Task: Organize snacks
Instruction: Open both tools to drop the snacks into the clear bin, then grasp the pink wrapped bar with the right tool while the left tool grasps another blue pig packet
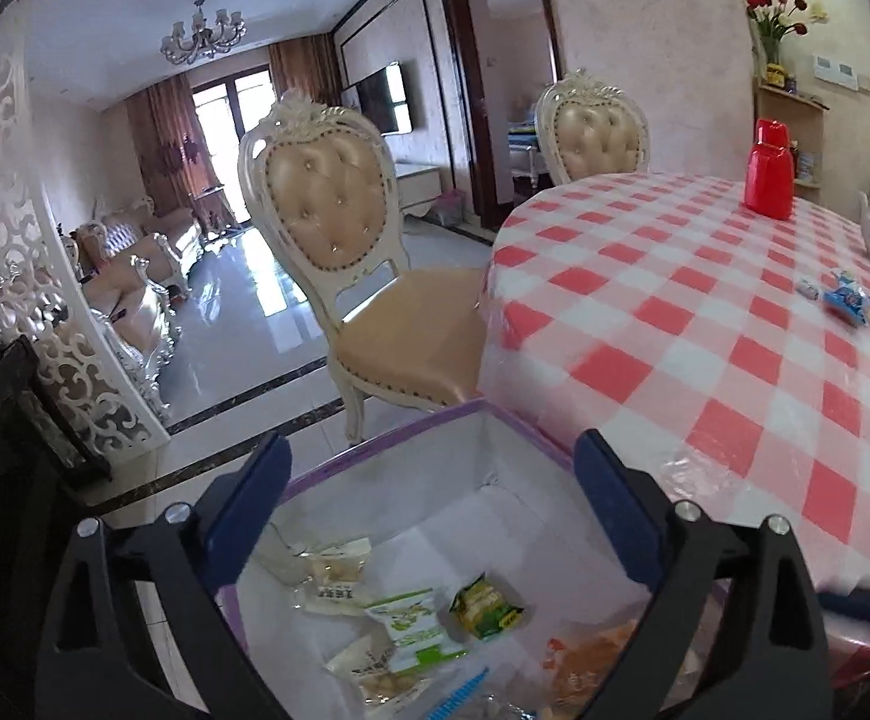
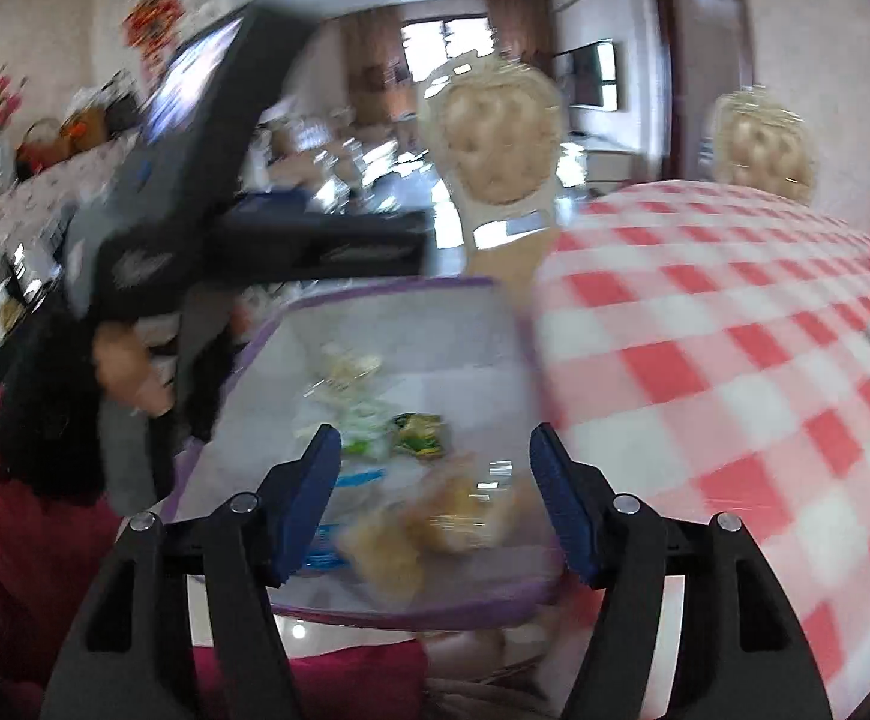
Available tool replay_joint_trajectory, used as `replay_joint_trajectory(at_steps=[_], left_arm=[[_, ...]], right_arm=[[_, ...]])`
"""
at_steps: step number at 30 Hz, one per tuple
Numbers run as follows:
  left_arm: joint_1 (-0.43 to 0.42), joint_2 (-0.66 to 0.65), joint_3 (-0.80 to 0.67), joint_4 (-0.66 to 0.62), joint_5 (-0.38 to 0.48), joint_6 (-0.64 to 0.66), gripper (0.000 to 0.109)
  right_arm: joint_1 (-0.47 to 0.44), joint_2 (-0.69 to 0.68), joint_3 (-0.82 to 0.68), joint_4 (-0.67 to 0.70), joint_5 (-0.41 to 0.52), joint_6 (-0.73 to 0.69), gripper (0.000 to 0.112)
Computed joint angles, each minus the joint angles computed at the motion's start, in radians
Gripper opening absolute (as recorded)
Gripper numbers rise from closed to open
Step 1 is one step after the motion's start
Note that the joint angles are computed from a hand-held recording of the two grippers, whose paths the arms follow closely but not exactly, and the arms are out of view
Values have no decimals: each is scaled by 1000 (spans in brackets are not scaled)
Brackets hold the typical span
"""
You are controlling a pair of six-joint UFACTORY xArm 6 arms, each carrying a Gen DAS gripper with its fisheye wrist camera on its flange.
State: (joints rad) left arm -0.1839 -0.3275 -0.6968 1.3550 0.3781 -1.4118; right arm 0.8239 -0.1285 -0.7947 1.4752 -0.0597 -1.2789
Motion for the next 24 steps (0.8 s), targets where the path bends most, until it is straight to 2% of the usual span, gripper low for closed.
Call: replay_joint_trajectory(at_steps=[2,4,6,8,9,11,13,15,18,20,22,24], left_arm=[[-14,11,-9,6,-8,-17,96],[-28,32,-21,-27,-58,-4,96],[-44,52,-32,-76,-139,29,96],[-78,92,-61,-143,-214,90,96],[-100,111,-80,-164,-225,102,99],[-155,181,-146,-218,-272,153,101],[-214,266,-227,-282,-277,211,101],[-274,386,-334,-443,-290,344,101],[-358,560,-510,-721,-243,539,101],[-396,677,-640,-818,-223,598,101],[-434,822,-817,-938,-189,718,101],[-458,977,-1026,-991,-145,828,101]], right_arm=[[-51,-35,36,-37,-33,69,64],[-122,-78,100,-193,-39,258,66],[-202,-121,151,-282,-39,379,71],[-297,-162,218,-449,-56,572,75],[-339,-172,240,-525,-59,652,76],[-420,-188,262,-553,-59,696,78],[-515,-208,301,-631,-75,787,81],[-588,-180,289,-594,-88,760,82],[-662,-147,228,-304,-61,497,83],[-717,-129,196,-183,-37,369,84],[-788,-91,166,-206,0,364,84],[-861,-41,131,-305,34,430,85]])
